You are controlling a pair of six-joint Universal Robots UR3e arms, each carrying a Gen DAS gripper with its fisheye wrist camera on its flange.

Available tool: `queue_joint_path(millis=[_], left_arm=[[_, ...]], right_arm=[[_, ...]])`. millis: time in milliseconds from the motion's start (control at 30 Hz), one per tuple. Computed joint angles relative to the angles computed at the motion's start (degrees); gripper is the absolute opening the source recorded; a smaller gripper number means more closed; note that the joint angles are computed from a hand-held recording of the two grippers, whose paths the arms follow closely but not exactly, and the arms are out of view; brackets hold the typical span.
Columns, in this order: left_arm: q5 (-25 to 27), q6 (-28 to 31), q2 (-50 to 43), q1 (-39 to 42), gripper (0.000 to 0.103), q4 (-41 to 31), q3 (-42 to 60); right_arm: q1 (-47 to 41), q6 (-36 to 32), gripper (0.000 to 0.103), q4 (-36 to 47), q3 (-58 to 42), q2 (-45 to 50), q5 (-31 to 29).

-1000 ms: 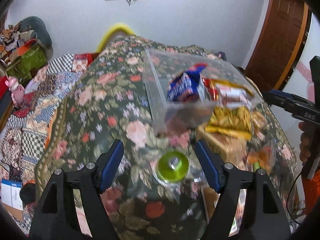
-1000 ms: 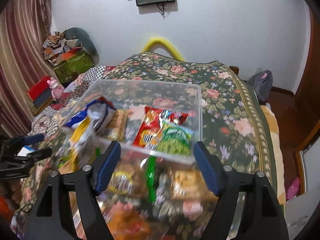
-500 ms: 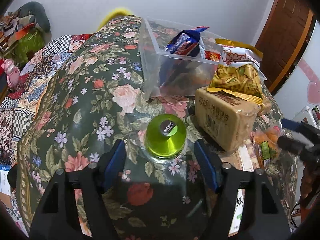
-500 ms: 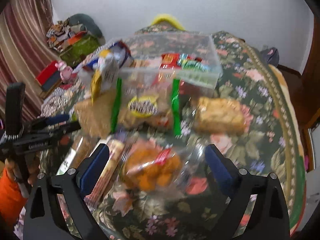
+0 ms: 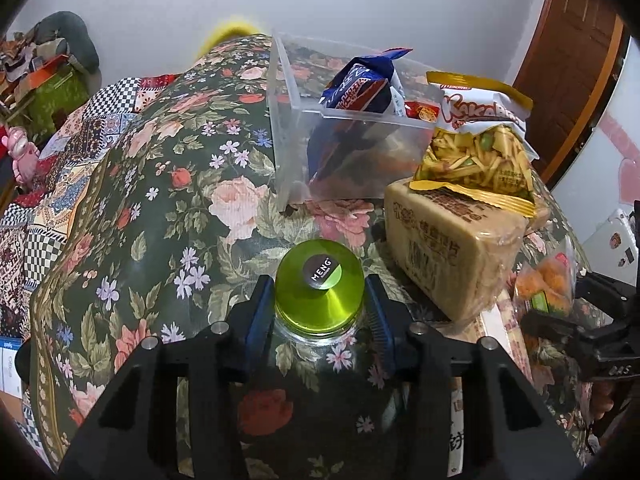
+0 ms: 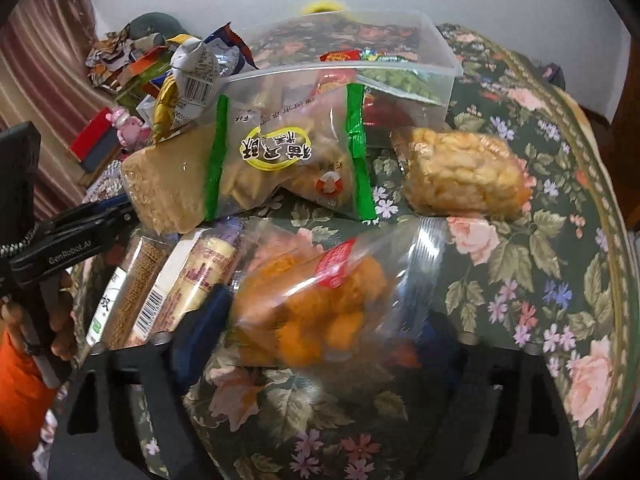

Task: Organize snacks
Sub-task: 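Grasp green-lidded jelly cup with left tool while right tool grasps orange snack bag, then place jelly cup into box with left tool while right tool drops orange bag in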

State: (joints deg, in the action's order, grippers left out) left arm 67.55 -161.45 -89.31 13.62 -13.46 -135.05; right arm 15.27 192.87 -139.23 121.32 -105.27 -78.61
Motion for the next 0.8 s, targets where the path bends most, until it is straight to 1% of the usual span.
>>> queue_joint_path(millis=[67, 133, 167, 267, 367, 400, 467, 500, 600, 667, 700, 733, 767, 800], left_arm=[[-0.04, 0.15, 0.97, 0.23, 0.045, -0.35, -0.47], [0.0, 0.35, 2.58, 0.55, 0.045, -0.79, -1.29], [-0.08, 0.52, 3.22, 0.8, 0.045, -0.83, -1.61], [-0.64, 0.83, 4.85, 1.5, 0.045, -1.19, -2.16], [-1.14, 1.09, 7.6, 2.28, 0.044, -1.86, -3.1], [-1.61, 1.26, 8.96, 2.74, 0.041, -2.18, -3.45], [-2.84, 1.66, 11.91, 3.62, 0.014, -3.13, -3.95], [-3.29, 2.13, 13.39, 3.87, 0.0, -5.5, -2.96], [-3.96, 2.24, 13.91, 3.97, 0.001, -9.63, -0.14], [-2.79, 1.15, 12.38, 3.45, 0.003, -9.14, 0.71], [-2.24, 0.67, 11.31, 3.26, 0.008, -9.33, 1.28], [-2.57, 0.84, 10.45, 3.46, 0.017, -10.44, 1.92], [-3.04, 1.06, 9.6, 3.83, 0.021, -11.29, 2.53], [-3.19, 0.63, 8.61, 3.89, 0.033, -11.54, 3.05]], right_arm=[[-0.28, -0.35, 0.068, -0.1, 0.31, -0.78, 0.72], [-1.41, -0.93, 0.056, -0.23, 1.27, -2.18, 2.48], [-1.34, -0.98, 0.056, 0.03, 1.15, -2.58, 2.08], [0.4, -0.55, 0.055, -0.25, 0.21, -2.61, -1.59], [0.23, -0.81, 0.054, 0.34, 0.32, -4.03, -2.14], [0.34, -0.66, 0.055, 0.81, 0.03, -4.58, -2.9], [0.02, -0.76, 0.055, 1.63, -0.56, -5.47, -3.51], [-0.4, -0.9, 0.055, 1.95, -0.72, -6.15, -3.52], [-1.75, -1.89, 0.055, 2.88, -1.64, -7.79, -3.49], [-2.32, -2.28, 0.055, 3.19, -2.34, -7.96, -3.51], [-2.57, -2.29, 0.055, 3.21, -2.53, -8.03, -3.47], [-2.59, -2.11, 0.055, 3.24, -2.69, -8.08, -3.41], [-2.91, -2.12, 0.055, 3.25, -2.76, -8.09, -3.05], [-3.22, -2.09, 0.055, 3.31, -2.52, -8.38, -2.74]])
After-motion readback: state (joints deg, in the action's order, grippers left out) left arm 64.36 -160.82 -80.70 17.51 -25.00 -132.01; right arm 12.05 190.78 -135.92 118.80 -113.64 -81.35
